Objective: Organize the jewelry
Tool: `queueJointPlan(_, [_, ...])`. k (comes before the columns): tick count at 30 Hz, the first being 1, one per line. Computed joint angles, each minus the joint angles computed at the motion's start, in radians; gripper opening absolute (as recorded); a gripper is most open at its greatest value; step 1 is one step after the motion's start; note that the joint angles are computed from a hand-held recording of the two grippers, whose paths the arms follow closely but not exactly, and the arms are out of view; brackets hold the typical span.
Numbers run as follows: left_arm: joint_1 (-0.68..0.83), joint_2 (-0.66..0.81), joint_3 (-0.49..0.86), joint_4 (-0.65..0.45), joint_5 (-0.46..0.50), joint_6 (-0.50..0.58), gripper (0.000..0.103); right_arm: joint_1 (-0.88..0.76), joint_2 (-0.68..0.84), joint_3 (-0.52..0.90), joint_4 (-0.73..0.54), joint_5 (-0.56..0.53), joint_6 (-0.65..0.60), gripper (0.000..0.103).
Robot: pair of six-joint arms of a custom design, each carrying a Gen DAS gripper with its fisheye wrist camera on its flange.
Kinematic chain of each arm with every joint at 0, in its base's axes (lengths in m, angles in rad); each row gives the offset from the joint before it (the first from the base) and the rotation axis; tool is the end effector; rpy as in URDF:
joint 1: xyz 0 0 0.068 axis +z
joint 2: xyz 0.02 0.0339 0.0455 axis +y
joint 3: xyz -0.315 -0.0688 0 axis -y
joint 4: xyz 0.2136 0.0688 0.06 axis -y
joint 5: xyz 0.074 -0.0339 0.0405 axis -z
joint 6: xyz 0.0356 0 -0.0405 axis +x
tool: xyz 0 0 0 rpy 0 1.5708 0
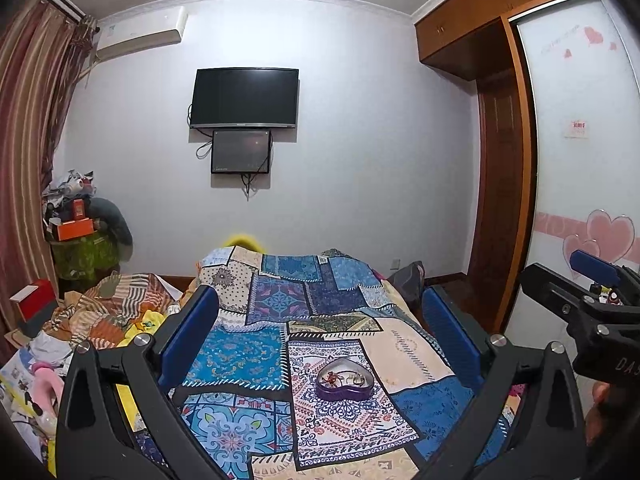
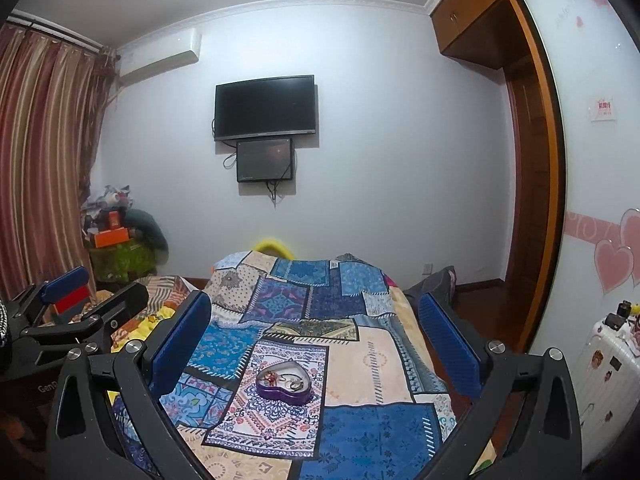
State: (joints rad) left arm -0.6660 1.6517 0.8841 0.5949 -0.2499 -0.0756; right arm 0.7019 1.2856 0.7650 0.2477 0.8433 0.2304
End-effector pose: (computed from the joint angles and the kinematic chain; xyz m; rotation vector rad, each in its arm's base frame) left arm 0.2788 -0.2079 0.3037 0.3304 1.7178 -0.3263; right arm 0.2009 0.1350 0.3353 0.1613 1.7446 -0.0991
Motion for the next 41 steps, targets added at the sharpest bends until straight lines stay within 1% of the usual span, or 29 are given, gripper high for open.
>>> queueJointPlan(16, [0.012,0.012,0.029,-0.044,0.025,-0.014,0.102,-0.004,-0.002,-0.002,-0.009,-0.006,0.006,0.103])
queueJointPlan(30, [0.017,0.012,0.021,-0.036,0.044,-0.018,0.102,-0.007,0.000,-0.007,-0.003,-0.004,0.012,0.103])
queueJointPlan(41, [0.021,0.032,0.037,-0.048,0.062,-0.025,0.102,-0.030,0.009,-0.001,-0.015,-0.028,0.027,0.103])
